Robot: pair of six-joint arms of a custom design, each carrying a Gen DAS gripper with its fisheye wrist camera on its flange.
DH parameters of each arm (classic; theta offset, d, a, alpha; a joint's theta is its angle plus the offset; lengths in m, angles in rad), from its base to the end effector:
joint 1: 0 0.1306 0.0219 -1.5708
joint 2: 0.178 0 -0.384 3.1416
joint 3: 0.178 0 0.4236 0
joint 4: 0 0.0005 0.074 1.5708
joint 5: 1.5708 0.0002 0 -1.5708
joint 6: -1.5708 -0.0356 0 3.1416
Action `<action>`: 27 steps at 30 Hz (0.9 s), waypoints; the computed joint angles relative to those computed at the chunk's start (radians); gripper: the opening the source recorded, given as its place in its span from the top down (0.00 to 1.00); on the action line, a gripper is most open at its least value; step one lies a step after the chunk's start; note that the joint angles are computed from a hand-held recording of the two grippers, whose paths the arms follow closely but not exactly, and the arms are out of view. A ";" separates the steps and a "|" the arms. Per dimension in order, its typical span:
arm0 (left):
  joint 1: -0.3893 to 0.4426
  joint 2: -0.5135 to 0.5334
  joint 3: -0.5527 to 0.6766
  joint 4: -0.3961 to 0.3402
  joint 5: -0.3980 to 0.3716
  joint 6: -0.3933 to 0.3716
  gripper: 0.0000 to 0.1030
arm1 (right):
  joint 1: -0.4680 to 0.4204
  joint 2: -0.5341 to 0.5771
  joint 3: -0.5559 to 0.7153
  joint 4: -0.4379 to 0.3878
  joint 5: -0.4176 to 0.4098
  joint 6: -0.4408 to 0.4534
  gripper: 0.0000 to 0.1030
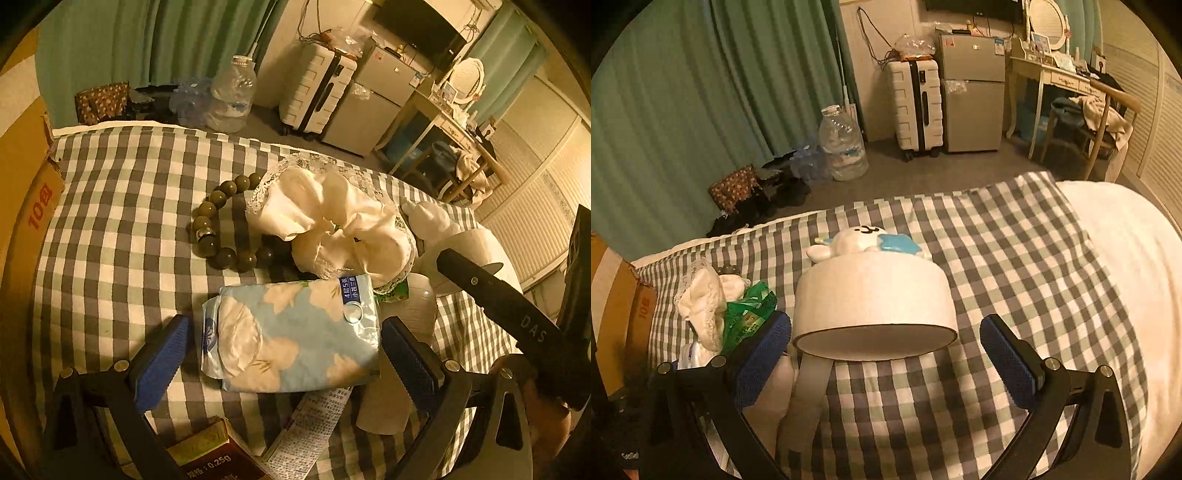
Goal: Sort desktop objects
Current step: 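Grasp the white tape roll with the right tool while the left tool grasps the floral tissue pack, then lift and carry the tissue pack and tape roll over the cardboard box with both tools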
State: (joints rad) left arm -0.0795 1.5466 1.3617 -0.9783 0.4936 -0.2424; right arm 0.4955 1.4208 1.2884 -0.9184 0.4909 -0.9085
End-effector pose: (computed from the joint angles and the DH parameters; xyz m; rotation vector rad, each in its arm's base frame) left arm 0.5356 -0.0601 0.3354 0.5574 2.5773 -0.6170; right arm 0.4523 0.2248 0.3670 0.6588 2.3524 -0.0475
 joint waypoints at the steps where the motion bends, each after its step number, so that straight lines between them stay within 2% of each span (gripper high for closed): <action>1: -0.006 -0.001 -0.001 0.001 -0.022 -0.012 0.08 | -0.001 -0.001 -0.003 0.003 -0.001 -0.005 0.00; 2: -0.012 -0.008 -0.007 0.010 -0.044 -0.030 0.16 | 0.000 -0.004 -0.009 0.010 -0.004 -0.006 0.00; 4: -0.012 -0.020 -0.018 0.017 -0.023 -0.047 0.24 | -0.001 -0.012 -0.018 0.016 -0.015 -0.004 0.00; 5: -0.014 -0.021 -0.020 0.019 -0.027 -0.046 0.24 | -0.001 -0.015 -0.020 0.016 -0.019 0.001 0.05; 6: -0.015 -0.023 -0.022 0.019 -0.028 -0.045 0.25 | 0.001 -0.022 -0.024 0.020 -0.014 0.011 0.13; 8: -0.011 -0.025 -0.022 0.015 -0.021 -0.040 0.25 | 0.004 -0.034 -0.033 0.039 -0.018 0.035 0.20; 11: -0.008 -0.028 -0.020 0.002 -0.030 -0.039 0.26 | 0.009 -0.036 -0.025 0.029 -0.008 0.052 0.20; 20: -0.008 -0.093 -0.039 0.027 -0.060 -0.043 0.26 | 0.034 -0.092 -0.039 0.031 0.021 0.038 0.20; 27: -0.007 -0.179 -0.055 0.059 -0.066 -0.050 0.26 | 0.067 -0.146 -0.047 0.004 0.076 -0.002 0.20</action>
State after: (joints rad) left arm -0.0867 1.3673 1.3071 -0.9189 0.4276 -0.2928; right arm 0.5623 1.2749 1.2413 -0.9147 0.5666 -0.9110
